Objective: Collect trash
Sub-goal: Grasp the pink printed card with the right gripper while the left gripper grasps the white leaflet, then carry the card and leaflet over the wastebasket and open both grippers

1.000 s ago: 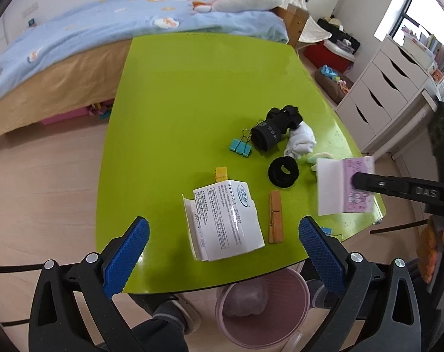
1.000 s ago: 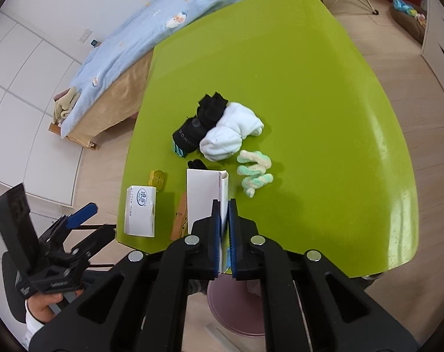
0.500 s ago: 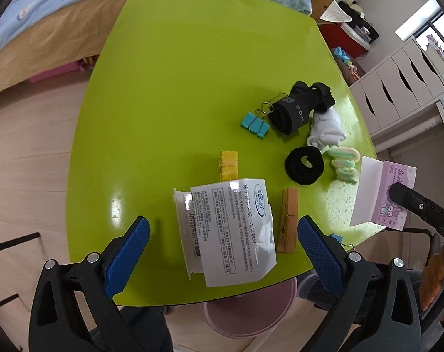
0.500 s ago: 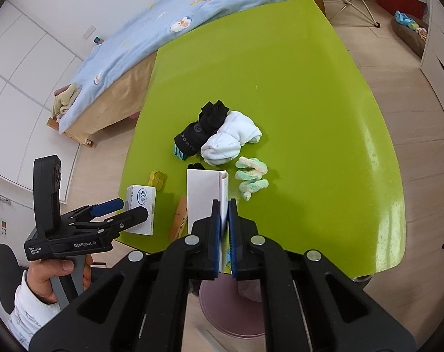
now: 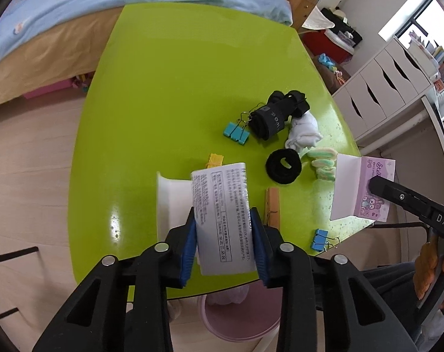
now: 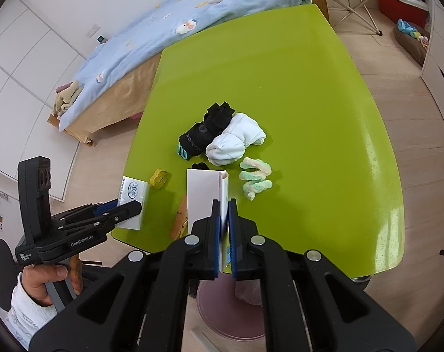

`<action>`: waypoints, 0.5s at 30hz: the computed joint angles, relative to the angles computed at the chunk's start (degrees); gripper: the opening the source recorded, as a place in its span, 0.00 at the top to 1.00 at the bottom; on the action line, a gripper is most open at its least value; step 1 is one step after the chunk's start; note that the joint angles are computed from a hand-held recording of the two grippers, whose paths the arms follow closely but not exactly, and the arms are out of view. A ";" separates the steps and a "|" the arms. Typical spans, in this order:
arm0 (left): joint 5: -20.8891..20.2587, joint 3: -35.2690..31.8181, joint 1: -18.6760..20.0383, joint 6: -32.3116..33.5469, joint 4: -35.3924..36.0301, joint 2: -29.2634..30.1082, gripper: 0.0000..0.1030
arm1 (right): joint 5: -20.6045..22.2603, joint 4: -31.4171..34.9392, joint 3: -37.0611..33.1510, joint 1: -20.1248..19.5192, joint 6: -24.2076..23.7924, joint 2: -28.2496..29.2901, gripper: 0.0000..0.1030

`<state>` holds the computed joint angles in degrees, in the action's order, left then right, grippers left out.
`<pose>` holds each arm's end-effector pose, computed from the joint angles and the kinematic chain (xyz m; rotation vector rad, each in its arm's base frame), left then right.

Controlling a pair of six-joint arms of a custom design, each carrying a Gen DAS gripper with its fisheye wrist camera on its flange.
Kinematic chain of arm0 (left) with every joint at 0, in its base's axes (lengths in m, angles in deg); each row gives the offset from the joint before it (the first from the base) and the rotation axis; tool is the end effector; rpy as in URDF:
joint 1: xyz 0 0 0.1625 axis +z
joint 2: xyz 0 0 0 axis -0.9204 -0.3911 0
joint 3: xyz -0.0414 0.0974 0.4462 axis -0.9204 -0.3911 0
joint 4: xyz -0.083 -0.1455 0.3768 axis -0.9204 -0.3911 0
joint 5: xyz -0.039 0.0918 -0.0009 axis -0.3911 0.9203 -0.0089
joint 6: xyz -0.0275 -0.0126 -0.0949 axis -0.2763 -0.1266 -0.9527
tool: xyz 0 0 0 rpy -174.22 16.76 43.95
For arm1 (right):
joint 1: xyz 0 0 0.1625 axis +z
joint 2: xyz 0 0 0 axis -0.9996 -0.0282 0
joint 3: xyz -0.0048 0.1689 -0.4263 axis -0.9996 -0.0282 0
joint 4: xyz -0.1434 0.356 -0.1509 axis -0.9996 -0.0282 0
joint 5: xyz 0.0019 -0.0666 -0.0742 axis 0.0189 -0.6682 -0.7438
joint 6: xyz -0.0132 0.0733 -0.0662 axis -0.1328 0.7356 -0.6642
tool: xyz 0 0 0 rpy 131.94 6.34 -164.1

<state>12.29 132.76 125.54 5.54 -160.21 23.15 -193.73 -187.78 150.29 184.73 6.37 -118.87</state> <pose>-0.1695 -0.6282 0.1491 0.3661 2.6373 -0.3601 0.1702 -0.6347 0.1560 0.2335 -2.7205 0.5838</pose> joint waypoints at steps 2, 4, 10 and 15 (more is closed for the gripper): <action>-0.07 0.96 -0.40 0.57 -1.70 -0.72 0.69 | -0.45 -1.03 0.47 0.21 -0.84 -0.14 0.95; 0.08 1.71 -0.82 1.27 -3.16 -1.21 0.69 | -0.85 -1.89 0.88 0.48 -1.44 -0.32 0.95; 2.69 6.14 -3.66 4.70 -9.46 -3.75 0.69 | -2.10 -5.84 3.54 1.78 -4.15 -1.58 0.95; 4.71 10.08 -6.35 6.94 -13.73 -5.94 0.69 | -2.67 -9.70 6.81 2.92 -6.51 -3.10 0.95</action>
<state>17.00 142.84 119.19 12.48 -173.94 17.21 -196.40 -197.48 157.10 187.64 -0.15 -121.97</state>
